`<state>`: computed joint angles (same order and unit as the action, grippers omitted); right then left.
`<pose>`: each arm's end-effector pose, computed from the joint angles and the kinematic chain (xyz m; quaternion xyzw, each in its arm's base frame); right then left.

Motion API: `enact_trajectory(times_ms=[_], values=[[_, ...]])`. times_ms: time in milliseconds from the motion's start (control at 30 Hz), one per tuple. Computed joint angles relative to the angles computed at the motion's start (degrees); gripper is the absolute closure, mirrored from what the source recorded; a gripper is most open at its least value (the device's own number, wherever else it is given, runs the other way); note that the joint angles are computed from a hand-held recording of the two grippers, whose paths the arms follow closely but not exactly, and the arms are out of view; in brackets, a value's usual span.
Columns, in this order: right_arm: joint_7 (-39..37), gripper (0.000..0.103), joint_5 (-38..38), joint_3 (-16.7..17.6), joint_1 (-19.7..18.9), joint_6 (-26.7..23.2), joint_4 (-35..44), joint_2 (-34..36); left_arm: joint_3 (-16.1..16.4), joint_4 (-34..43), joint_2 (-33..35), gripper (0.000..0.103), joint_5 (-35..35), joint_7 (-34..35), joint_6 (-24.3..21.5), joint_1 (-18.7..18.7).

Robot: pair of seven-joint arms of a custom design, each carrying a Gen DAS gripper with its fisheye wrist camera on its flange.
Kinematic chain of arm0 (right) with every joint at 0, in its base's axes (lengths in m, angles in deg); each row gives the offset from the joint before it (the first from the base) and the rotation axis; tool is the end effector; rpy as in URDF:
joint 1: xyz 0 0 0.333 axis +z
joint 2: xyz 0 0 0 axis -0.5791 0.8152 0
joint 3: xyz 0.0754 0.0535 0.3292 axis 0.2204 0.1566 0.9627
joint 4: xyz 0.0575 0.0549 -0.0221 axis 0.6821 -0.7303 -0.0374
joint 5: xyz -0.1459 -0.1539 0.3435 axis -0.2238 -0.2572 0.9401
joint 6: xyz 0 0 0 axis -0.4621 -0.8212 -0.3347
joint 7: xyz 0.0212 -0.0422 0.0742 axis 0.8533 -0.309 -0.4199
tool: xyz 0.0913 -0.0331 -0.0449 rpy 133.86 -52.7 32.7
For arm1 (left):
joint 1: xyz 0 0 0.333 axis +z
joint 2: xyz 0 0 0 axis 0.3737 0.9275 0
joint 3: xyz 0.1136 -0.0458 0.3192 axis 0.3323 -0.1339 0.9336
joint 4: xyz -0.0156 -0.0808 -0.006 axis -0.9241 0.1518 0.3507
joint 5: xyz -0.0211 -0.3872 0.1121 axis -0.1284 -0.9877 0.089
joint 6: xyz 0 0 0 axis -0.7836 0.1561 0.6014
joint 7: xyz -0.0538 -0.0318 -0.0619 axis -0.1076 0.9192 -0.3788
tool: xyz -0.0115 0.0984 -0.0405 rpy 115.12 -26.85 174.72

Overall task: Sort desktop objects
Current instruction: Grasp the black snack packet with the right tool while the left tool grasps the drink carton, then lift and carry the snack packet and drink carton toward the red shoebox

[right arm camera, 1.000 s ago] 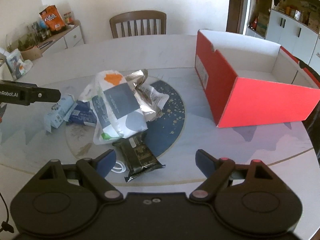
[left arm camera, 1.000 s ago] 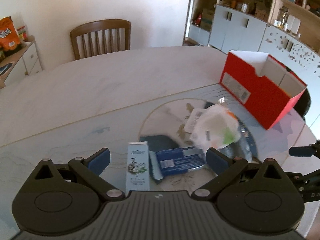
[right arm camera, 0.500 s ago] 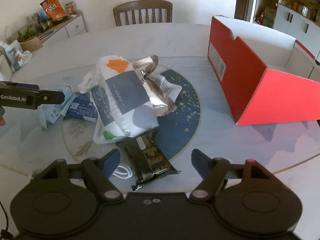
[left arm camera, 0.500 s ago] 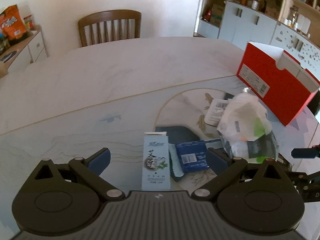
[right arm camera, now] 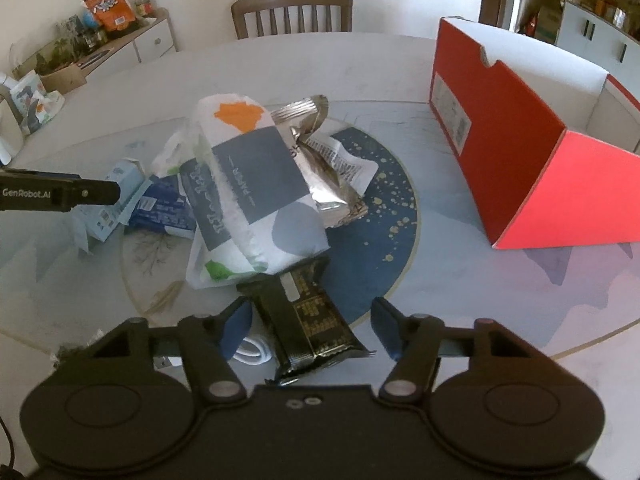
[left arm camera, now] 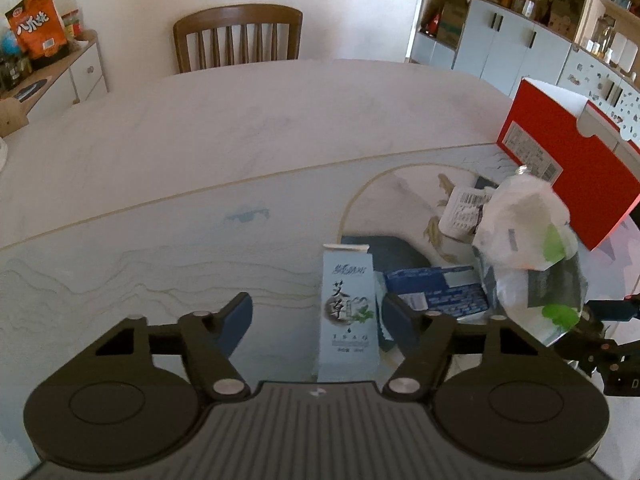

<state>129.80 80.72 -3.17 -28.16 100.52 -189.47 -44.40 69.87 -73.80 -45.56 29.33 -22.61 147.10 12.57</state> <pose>0.4032 0.0805 0.4723 -0.7626 0.5738 -0.1928 0.2284 0.4013 -0.1459 0.4617 -0.6870 0.6404 -0.2849 0.1916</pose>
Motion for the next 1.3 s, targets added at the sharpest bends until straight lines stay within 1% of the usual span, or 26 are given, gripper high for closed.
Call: enact_trajectory(times_ms=[33, 67, 167, 233, 333, 433, 533, 700, 800, 967, 1167, 1300], values=[[0.08, 0.044, -0.19, 0.18, -0.1, 0.01, 0.02, 0.1, 0.44, 0.0, 0.14, 0.04, -0.32, 0.35, -0.1, -0.47], [0.23, 0.047, -0.3, 0.3, -0.17, -0.07, 0.06, 0.19, 0.93, -0.13, 0.21, 0.041, -0.75, 0.75, -0.06, -1.0], [0.61, 0.049, -0.63, 0.53, -0.32, 0.07, -0.06, 0.17, 1.36, -0.42, 0.19, 0.047, -1.52, 1.2, 0.35, -1.52], [0.65, 0.051, -0.56, 0.35, -0.17, -0.05, -0.09, 0.01, 2.19, -0.54, 0.28, 0.054, -2.37, 2.07, 0.69, -2.36], [0.83, 0.054, -0.47, 0.28, -0.12, -0.32, -0.14, -0.2, 4.17, -0.6, 0.65, 0.064, -4.62, 4.48, 0.97, -4.72], [0.92, 0.059, -0.35, 0.08, -0.15, -0.72, -0.35, -0.68, 4.28, -0.53, 1.0, 0.07, -5.87, 5.72, 0.91, -5.39], [1.08, 0.062, -0.46, 0.08, -0.43, -1.07, -0.73, -1.31, 4.27, -0.51, 1.15, 0.073, -7.06, 6.58, 0.8, -5.8], [2.07, 0.064, -1.29, 0.62, -1.64, -1.23, -1.51, -2.39, 3.14, -0.15, 1.22, 0.074, -7.26, 6.63, 0.19, -4.89], [3.01, 0.067, -1.54, 0.7, -2.29, -1.6, -1.8, -3.07, 1.45, -0.02, 0.97, 0.075, -6.08, 5.05, -0.48, -3.2], [4.5, 0.069, -2.44, 0.94, -3.77, -2.27, -2.36, -4.39, 1.04, -0.74, -0.16, 0.075, -5.1, 3.88, -0.63, -2.69], [5.33, 0.069, -2.75, 0.48, -4.53, -3.0, -3.23, -6.2, 1.38, -1.62, -2.4, 0.075, -5.05, 3.14, -1.24, -3.37], [6.07, 0.07, -3.64, 0.94, -5.66, -3.59, -3.69, -7.03, 1.45, -1.91, -4.04, 0.075, -5.16, 2.7, -2.06, -4.01]])
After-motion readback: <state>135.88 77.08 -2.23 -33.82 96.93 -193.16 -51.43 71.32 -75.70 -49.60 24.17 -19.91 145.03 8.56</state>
